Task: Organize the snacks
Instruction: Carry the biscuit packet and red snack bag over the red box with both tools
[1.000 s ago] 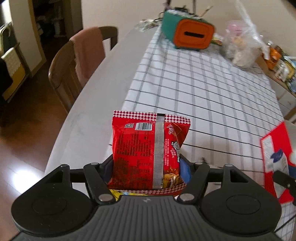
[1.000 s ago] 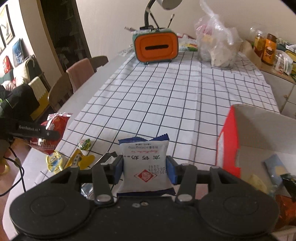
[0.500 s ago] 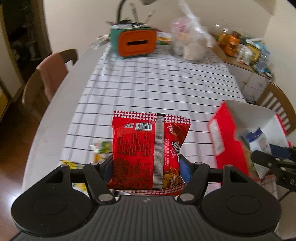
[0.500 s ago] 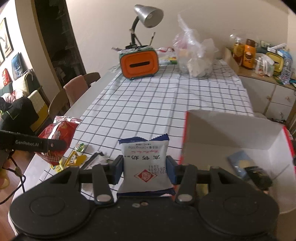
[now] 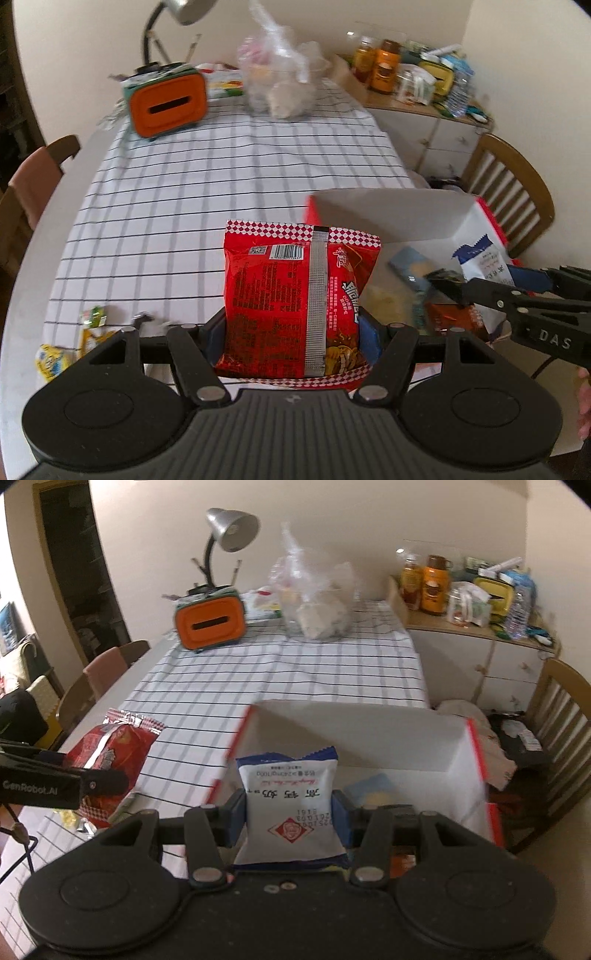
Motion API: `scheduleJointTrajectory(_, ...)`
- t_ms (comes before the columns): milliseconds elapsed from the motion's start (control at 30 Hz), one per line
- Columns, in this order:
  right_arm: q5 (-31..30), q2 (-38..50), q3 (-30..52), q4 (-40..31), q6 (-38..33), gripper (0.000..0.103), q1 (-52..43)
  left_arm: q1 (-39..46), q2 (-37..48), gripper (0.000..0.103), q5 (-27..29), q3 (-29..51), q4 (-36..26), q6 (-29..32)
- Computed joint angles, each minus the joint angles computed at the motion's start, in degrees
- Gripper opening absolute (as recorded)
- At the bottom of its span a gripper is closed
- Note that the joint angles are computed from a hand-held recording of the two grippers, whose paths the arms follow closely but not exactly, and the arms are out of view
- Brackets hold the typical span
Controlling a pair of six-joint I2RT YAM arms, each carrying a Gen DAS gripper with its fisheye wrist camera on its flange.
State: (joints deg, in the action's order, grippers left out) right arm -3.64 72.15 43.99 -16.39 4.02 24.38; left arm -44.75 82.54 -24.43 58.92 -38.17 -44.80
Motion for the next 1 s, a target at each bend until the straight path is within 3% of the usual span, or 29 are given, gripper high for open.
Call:
scheduleJointTrajectory(267, -4.3, 2.5, -0.1, 1.0, -7.6, 0.047, -10.8, -3.4, 14.6, 0.069, 0.4, 11.5, 0.7, 0.7)
scheduleJointTrajectory(500, -6.2, 10.5, 2.5, 3.3, -13.4, 0.048, -16.4, -4.6, 25.7, 0.069, 1.2, 21.0, -1.1, 2.1)
scheduleJointTrajectory(1000, -4.6, 20.5, 4.0, 6.1, -23.5, 0.047, -13.5, -3.1, 38.9, 0.069, 1.6, 33.0, -6.9, 2.5)
